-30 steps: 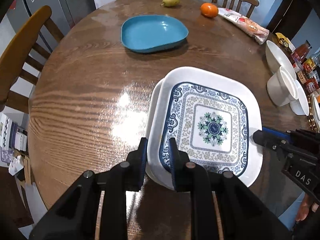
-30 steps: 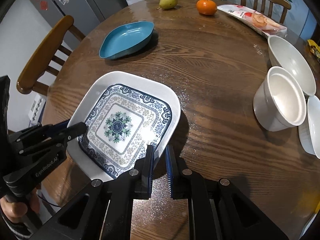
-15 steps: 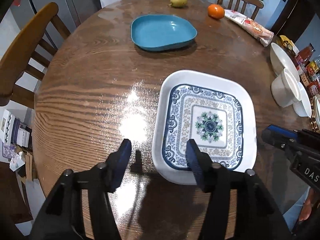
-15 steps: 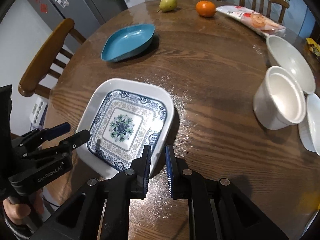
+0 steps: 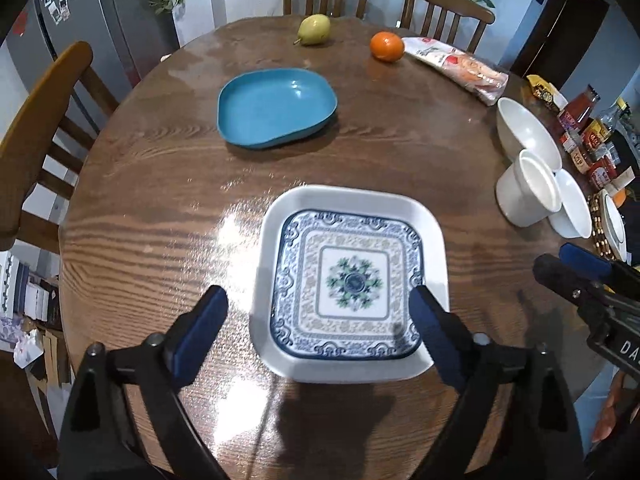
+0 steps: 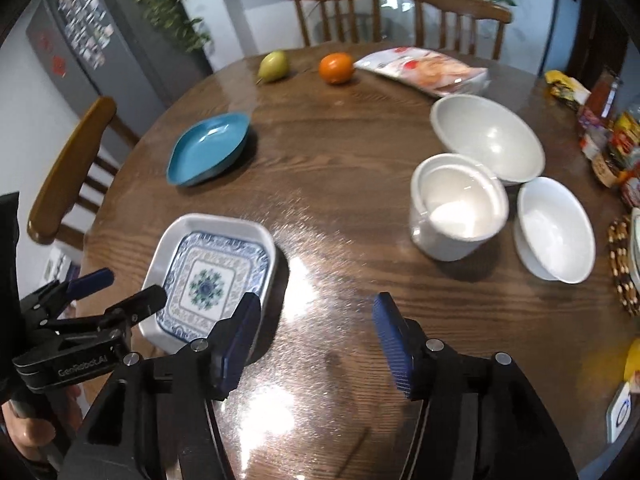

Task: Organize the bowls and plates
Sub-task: 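Move both grippers to the teal square dish and grasp its rim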

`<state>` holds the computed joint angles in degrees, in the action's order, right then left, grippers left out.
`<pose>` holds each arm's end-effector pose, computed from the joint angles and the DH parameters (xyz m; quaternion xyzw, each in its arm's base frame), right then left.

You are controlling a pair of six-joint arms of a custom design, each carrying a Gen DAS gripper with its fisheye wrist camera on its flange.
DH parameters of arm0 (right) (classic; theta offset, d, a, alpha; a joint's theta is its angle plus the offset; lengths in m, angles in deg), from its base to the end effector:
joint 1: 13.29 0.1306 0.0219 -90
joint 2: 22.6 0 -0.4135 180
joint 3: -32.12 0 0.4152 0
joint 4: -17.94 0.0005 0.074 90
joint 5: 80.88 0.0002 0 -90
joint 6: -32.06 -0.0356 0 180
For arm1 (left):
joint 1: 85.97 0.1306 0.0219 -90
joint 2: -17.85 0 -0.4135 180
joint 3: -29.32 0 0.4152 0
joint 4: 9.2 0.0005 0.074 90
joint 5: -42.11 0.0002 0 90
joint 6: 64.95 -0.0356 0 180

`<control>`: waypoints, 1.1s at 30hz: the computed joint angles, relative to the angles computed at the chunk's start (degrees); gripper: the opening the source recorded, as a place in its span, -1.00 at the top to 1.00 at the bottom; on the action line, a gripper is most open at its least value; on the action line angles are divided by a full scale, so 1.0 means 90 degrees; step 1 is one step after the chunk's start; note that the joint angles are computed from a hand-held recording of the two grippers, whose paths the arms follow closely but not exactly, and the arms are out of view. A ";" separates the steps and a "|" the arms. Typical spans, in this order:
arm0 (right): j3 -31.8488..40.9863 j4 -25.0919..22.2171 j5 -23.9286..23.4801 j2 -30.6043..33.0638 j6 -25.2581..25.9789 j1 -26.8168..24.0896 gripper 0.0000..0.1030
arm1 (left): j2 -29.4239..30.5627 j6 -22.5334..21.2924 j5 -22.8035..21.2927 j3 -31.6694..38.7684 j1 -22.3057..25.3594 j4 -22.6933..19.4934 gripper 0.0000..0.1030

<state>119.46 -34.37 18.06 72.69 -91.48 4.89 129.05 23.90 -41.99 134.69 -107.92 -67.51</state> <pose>0.5009 0.1581 0.3900 0.1486 0.9523 0.0438 0.2631 0.5847 -0.2401 0.3754 0.2062 0.9513 -0.0897 0.2107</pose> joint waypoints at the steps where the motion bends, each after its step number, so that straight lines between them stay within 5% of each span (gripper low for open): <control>1: -0.0008 -0.0009 0.0073 -0.0036 -0.0035 -0.0022 -0.16 | 0.0011 -0.0005 0.0002 0.0029 -0.0007 -0.0005 -0.78; 14: -0.0084 -0.0033 0.0379 -0.0231 -0.0223 -0.0118 -0.16 | 0.0428 0.0152 0.0065 0.0699 0.0093 -0.0149 -0.78; 22: 0.0105 -0.0042 0.0594 -0.0100 -0.0227 -0.0032 -0.16 | 0.1270 0.0432 -0.0084 0.1716 0.0329 -0.0058 -0.78; 26: 0.0182 0.0033 0.0739 -0.0029 -0.0217 0.0026 -0.16 | 0.2012 0.0688 0.0179 0.2707 0.0487 -0.0595 -0.73; 30: 0.0325 -0.0026 0.0741 0.0119 -0.0212 0.0034 -0.16 | 0.2735 0.0850 0.0240 0.3719 0.0556 -0.1062 -0.42; 33: 0.0424 -0.0090 0.0744 0.0238 -0.0245 0.0035 -0.16 | 0.3292 0.0919 0.0367 0.4553 0.0598 -0.1611 -0.36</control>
